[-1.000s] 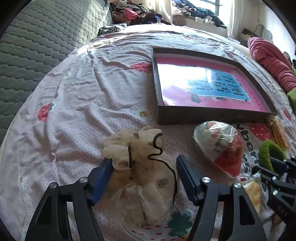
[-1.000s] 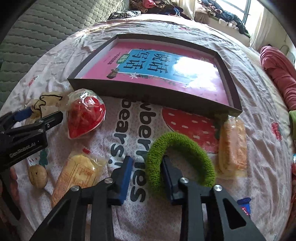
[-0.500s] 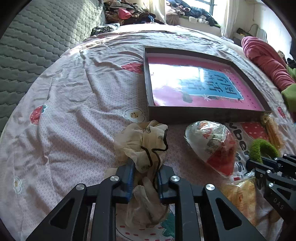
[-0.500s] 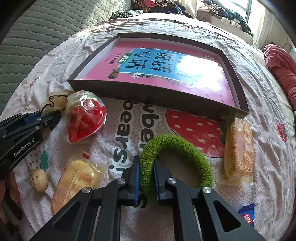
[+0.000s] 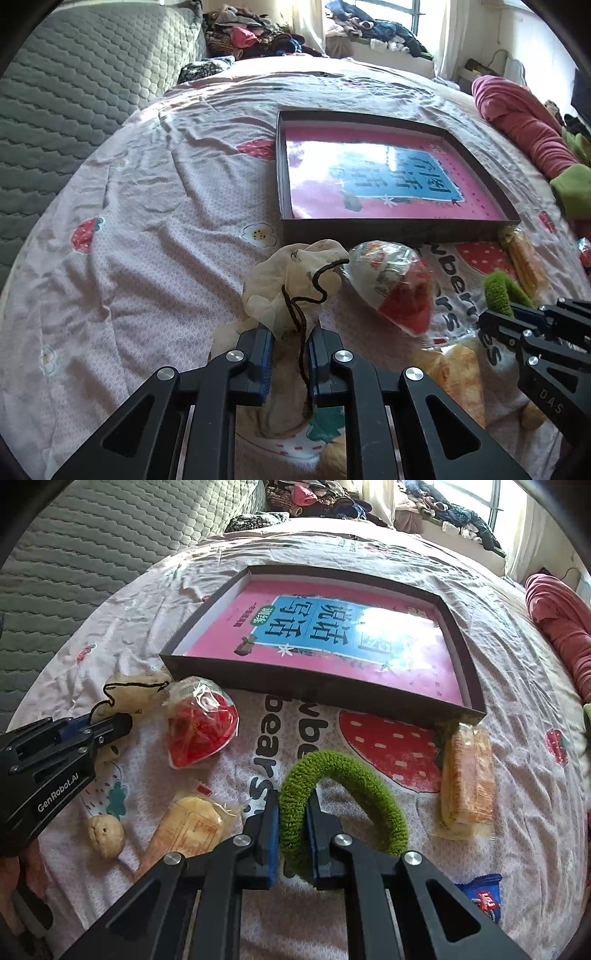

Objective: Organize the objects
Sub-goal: 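Carry the mesh pouch and green ring over the pink tray with both tools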

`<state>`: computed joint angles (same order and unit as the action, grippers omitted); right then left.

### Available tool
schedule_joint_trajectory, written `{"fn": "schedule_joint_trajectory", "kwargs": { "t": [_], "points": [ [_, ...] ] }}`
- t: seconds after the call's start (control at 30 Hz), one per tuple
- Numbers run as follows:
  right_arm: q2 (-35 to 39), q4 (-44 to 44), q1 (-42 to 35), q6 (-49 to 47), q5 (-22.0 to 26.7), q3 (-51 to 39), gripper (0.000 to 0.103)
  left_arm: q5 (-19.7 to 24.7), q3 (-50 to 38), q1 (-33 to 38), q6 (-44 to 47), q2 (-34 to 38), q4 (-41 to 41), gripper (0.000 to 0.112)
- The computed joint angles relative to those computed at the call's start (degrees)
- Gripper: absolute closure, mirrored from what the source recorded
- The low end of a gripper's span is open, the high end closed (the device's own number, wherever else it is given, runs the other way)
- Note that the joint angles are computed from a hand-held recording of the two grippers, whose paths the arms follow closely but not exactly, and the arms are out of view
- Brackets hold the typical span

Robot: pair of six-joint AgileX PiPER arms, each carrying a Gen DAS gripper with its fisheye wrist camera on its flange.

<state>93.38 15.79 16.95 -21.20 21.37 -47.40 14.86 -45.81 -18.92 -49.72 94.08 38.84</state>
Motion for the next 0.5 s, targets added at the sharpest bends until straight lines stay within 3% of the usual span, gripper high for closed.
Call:
{"fn": "schedule_joint_trajectory", "kwargs": {
  "t": [0.23, 0.5],
  "points": [
    [-3.6, 0.3, -0.3, -0.7, 1.4, 1.3, 0.09, 2.6, 0.3, -2.4, 1.0, -3.2, -2.5, 0.097],
    [-8.4, 2.9, -2.1, -3.7, 3.0, 3.4, 0.09, 6.9, 0.4, -6.7, -4.6, -6.7, 0.9, 0.097]
  ]
}}
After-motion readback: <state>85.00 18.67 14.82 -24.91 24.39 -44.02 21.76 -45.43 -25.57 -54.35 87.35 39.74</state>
